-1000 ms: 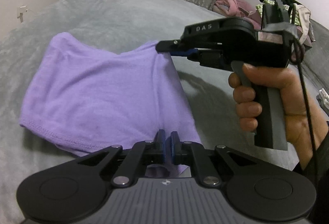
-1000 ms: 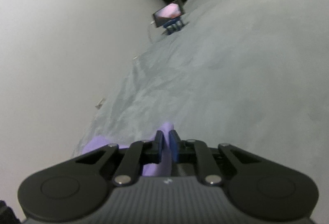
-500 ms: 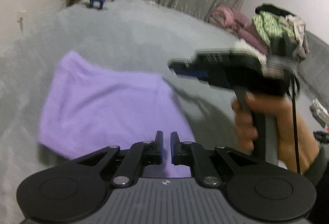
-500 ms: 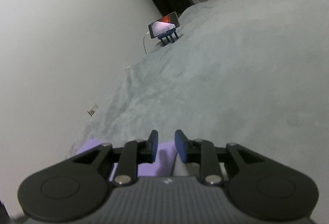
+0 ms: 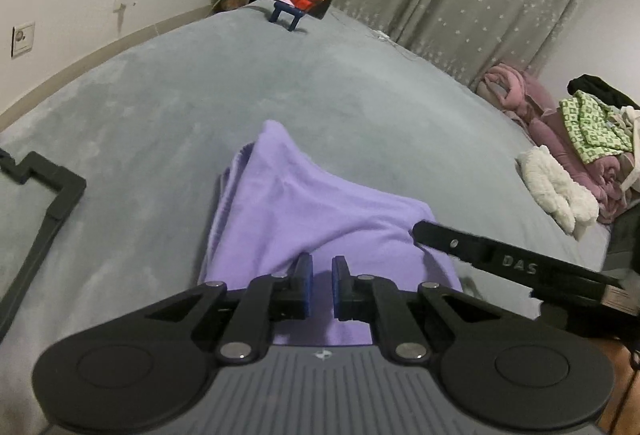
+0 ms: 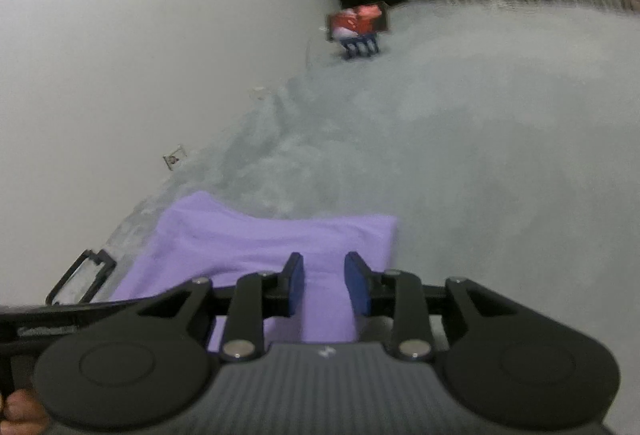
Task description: Fold clothes
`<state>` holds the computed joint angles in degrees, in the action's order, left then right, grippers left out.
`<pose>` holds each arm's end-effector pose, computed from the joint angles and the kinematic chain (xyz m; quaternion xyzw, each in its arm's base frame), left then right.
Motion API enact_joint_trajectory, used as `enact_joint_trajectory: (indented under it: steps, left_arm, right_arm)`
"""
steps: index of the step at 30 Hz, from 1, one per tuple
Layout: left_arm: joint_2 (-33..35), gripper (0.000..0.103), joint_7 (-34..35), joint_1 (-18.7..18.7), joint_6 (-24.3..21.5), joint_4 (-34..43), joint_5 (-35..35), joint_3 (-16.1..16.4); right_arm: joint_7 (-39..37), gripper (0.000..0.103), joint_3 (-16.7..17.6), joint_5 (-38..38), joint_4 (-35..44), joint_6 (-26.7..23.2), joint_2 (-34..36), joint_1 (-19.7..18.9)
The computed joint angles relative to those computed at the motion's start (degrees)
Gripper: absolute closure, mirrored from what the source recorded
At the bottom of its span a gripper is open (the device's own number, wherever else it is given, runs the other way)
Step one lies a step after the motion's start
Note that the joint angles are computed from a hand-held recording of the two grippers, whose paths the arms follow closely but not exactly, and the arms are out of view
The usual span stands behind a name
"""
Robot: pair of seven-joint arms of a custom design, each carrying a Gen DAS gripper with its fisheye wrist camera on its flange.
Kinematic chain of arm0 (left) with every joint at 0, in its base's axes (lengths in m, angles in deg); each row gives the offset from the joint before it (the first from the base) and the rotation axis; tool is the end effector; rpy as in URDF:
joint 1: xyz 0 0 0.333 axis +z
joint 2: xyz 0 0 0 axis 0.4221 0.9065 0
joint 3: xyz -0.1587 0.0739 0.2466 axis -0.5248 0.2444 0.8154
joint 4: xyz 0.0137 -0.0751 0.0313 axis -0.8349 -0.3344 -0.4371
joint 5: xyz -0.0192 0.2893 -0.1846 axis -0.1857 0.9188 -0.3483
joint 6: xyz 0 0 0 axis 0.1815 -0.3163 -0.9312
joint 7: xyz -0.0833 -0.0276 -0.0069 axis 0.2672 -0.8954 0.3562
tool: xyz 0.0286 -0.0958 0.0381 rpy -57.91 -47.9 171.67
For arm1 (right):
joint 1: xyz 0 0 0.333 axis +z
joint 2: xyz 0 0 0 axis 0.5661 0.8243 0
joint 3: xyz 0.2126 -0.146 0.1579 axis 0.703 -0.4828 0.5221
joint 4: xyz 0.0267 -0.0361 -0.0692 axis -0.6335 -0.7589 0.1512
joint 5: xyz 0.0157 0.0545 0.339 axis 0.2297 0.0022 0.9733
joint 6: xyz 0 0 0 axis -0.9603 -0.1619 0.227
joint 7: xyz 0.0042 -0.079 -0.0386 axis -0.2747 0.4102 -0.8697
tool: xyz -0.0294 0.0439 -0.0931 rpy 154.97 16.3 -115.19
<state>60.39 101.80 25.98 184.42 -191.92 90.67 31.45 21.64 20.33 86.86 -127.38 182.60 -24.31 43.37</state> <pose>0.6194 -0.1863 0.4355 -0.7006 0.5641 -0.4151 0.1368 0.6894 0.1703 0.4537 -0.7171 0.5207 -0.1032 0.4517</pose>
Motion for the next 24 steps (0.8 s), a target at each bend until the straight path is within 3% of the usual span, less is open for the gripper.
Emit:
enact_joint_trajectory:
  steps: [2, 5, 8, 10, 14, 19, 24]
  left_arm:
    - [-0.36, 0.095, -0.07, 0.18, -0.03, -0.57, -0.14, -0.1]
    - [-0.83, 0.095, -1.04, -0.7, 0.0, -0.67, -0.13, 0.82]
    - [-0.84, 0.095, -1.52, -0.9, 1.64, -0.3, 0.41, 1.41]
    - [-0.13, 0.095, -0.46, 0.79, 2.23, 0.85, 0.5, -0.45]
    - [2.77, 0.095, 2.23, 0.48, 0.0, 6.53, 1.76, -0.47]
    - [7.91, 0.095, 5.61, -1.29, -5.39, 14.47, 0.84, 0.67]
    - [10.86, 0.094, 7.02, -2.3, -8.94, 18.35, -1.49, 1.77]
  right_arm:
    - [-0.97, 0.077, 0.21, -1.14, 0.56, -0.44, 0.21, 0.83]
    - [2.32, 0.075, -2.5, -5.89, 0.16, -1.02, 0.74, 3.74]
    - [-0.68, 0.075, 0.17, -3.08, -2.59, 2.75, 0.03, 2.38]
    - [-3.24, 0.074, 2.03, -0.5, -4.43, 4.53, -1.19, 1.35]
    - [-10.21, 0.073, 4.71, 5.79, -10.27, 7.44, -5.51, -0.27]
    - [-7.45, 0.068, 0.55, 3.46, -14.09, 6.17, -8.28, 3.14]
    - [-3.45, 0.065, -1.08, 0.95, -15.67, 7.17, -9.13, 5.3]
